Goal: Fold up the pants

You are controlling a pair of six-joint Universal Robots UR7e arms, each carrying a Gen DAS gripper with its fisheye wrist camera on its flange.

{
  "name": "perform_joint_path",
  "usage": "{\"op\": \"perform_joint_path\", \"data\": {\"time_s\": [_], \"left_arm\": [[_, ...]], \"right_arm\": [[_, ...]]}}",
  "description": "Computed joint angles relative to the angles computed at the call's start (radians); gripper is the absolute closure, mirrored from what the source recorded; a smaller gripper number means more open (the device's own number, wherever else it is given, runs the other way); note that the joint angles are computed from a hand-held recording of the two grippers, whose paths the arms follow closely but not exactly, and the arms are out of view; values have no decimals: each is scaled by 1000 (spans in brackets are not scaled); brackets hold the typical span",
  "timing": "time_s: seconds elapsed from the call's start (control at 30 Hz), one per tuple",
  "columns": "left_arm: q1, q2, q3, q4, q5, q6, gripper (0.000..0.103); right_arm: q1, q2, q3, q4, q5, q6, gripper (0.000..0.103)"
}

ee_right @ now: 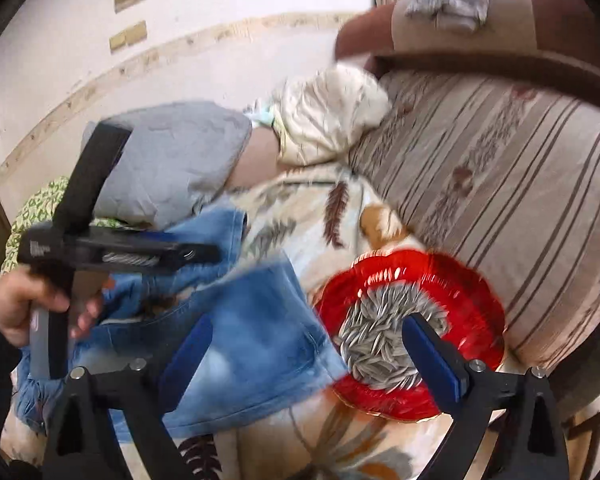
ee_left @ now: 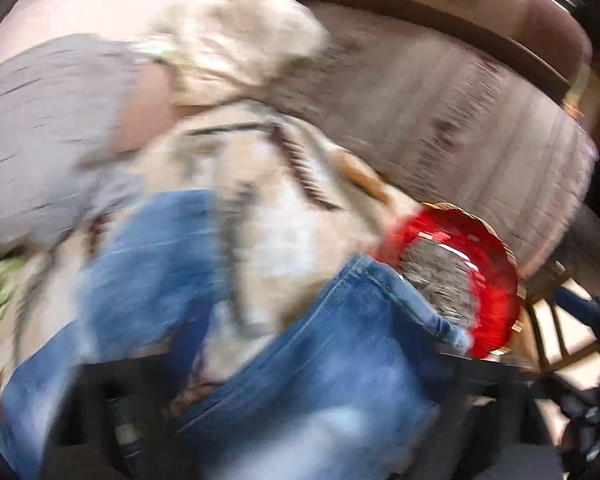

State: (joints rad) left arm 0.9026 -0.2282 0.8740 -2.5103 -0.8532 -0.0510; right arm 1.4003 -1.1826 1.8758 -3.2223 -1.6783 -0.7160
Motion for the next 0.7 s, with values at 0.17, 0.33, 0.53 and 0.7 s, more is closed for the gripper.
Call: {"op": "perform_joint_path", "data": {"time_s": [0.17, 0.33, 0.53, 0.7], "left_arm": [[-5, -167, 270, -140, 36, -65, 6], [-15, -371, 587, -259, 114, -174, 6], [-26, -627, 938, -322, 272, -396, 6], [-59, -832, 1189, -191, 402, -735, 6]], "right_arm": [[26, -7, -1, 31, 12, -29, 5], [65, 11, 2, 81, 31, -76, 5], [118, 65, -40, 292, 108, -105, 5], [200, 171, -125, 426, 95, -200, 5]]}}
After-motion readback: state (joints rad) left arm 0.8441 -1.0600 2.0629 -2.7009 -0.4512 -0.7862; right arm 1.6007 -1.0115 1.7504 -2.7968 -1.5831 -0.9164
